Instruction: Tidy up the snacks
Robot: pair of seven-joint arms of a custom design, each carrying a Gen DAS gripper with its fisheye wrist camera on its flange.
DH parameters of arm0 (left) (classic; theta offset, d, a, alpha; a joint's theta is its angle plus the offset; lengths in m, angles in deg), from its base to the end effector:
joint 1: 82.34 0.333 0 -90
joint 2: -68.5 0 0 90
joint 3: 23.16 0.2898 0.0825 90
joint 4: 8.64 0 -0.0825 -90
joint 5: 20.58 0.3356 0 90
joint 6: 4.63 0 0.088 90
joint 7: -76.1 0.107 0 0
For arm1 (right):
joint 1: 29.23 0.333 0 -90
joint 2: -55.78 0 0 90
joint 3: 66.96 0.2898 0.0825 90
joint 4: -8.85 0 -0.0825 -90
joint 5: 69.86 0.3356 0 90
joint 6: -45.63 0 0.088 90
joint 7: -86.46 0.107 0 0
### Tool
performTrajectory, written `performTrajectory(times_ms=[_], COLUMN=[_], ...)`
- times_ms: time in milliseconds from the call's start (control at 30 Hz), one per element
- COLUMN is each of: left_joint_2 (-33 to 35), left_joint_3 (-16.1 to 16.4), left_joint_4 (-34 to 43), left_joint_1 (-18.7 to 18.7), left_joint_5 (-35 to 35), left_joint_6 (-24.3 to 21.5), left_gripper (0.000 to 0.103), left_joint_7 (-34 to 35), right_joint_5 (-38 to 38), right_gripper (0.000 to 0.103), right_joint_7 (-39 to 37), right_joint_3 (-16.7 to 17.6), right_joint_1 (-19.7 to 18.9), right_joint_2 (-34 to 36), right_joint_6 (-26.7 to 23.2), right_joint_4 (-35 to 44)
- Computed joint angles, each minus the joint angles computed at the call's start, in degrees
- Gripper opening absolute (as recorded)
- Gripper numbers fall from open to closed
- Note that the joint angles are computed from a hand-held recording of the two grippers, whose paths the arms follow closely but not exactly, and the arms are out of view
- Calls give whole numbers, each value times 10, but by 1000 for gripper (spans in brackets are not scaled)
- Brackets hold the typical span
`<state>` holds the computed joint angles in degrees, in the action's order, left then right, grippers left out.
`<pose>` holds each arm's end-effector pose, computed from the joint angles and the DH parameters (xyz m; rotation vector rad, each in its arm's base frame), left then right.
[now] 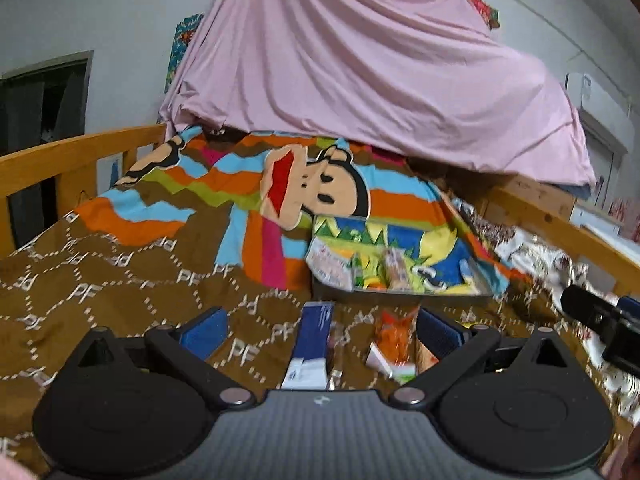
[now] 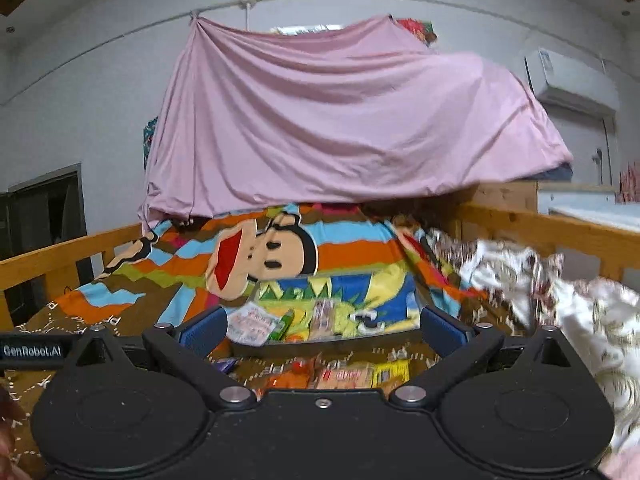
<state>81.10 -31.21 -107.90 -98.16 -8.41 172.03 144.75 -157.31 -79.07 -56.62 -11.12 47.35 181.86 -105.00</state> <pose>0.5630 -0.2573 0.5835 -1.4309 1.7961 -1.2945 0.4579 0.2426 0.5838 -1.1113 1.6262 -1.2502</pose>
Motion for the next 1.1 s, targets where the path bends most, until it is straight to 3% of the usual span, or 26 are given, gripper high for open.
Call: performTrajectory(times_ms=[133,367,633,767,933,1100], left_joint_2=[-24,-42,-41,-20,33,144], left_joint_3=[-18,-14,-10,-36,-31,-41], left_joint_4=[-24,-21,5,62,148,304], left_joint_1=[17,17,16,39,41,36], left_joint_5=[-21,6,62,-45,-51,-88], left_joint_6=[-37,-118,-175,-221,-239,-305], left_gripper=[102,102,102,102,102,103], left_joint_7=[26,5,-41,29,95,164], right_joint_5=[73,235,303,434,448,471], right_gripper=[102,102,102,102,102,102], right_joint_7=[-54,-216,-264,-374,-461,-535], right_joint_3=[4,-4,-19,-36,-47,-61], right_joint_1=[10,31,44,30,21,13], right_joint_2=[8,57,70,81,99,124], right_joint_6=[-8,-12,-4,52,75,83], right_joint_4=[9,64,95,117,132,144])
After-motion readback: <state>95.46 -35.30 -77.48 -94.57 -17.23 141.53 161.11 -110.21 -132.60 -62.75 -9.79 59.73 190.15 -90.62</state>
